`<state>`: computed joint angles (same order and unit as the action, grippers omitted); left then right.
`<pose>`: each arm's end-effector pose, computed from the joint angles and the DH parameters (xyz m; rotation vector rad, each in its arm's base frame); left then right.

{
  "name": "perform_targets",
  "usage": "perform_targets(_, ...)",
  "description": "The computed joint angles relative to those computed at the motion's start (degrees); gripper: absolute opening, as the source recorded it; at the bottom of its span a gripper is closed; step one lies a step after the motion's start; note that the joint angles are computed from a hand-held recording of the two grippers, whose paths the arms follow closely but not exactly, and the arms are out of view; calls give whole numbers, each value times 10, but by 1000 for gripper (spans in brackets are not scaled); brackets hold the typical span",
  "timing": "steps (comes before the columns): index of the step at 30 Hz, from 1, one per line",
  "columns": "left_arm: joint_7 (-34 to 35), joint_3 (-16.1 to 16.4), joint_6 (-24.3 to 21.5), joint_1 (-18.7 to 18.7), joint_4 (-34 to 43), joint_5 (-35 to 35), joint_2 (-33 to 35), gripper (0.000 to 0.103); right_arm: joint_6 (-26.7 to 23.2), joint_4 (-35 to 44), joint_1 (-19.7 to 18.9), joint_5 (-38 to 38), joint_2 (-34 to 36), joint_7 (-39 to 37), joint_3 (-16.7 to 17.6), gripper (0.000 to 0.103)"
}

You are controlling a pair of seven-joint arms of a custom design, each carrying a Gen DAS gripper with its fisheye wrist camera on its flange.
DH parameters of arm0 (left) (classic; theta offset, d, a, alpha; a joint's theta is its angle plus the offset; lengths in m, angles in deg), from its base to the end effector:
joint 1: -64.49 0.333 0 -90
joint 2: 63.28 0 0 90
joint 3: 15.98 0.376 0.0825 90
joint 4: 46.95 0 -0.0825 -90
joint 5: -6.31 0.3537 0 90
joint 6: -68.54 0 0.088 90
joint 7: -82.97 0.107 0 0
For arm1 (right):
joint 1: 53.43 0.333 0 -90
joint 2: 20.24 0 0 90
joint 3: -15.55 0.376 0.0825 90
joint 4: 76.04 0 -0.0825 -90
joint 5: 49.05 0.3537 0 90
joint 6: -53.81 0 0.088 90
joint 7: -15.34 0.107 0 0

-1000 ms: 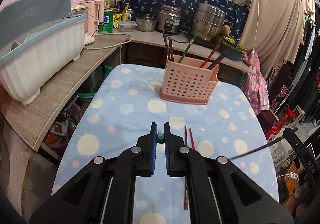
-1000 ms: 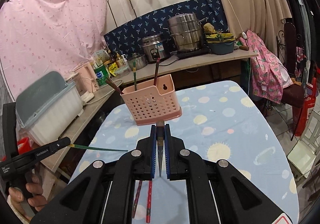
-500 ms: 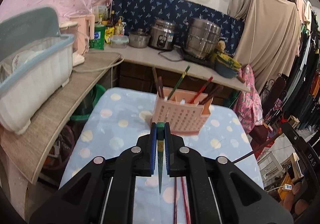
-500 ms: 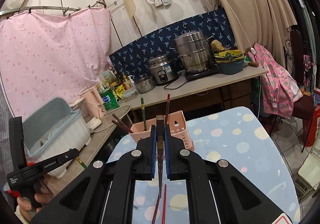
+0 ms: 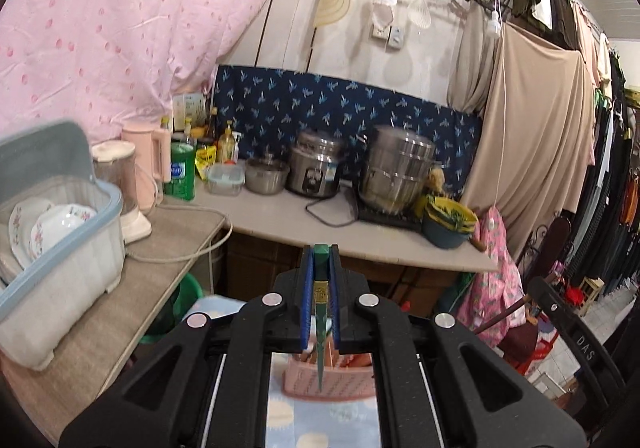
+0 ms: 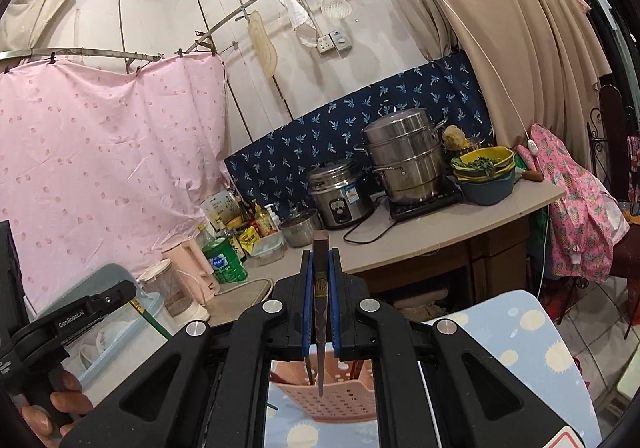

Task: Organize utensils
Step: 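Lower both chopsticks into the pink basket and open both tools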

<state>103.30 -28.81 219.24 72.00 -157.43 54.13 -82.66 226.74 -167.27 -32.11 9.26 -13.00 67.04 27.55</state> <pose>0.4429 -0.0884 0.7984 -1.7802 0.9704 -0.9658 0.5521 0.2732 0.7463 -1.4397 1.0640 -0.3481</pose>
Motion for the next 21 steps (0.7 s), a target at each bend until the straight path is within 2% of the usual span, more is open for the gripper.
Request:
perform_targets(3,-20,-7,7,14,27,32,26,7,3,37,13,-62,33,57,-10,7)
perform_targets(7,-33,-3,-5,11,49,61,58,7,-8,70,24,-155,69,137,-23,7)
perform_targets(15,-17,31,4,-19,33,31,88,7,-23,72,27,-264,106,214,-27,7)
perform_targets(21,-1,38,4,-29,25,14,99,7,-38,75,37,-331,125,267,-44,7)
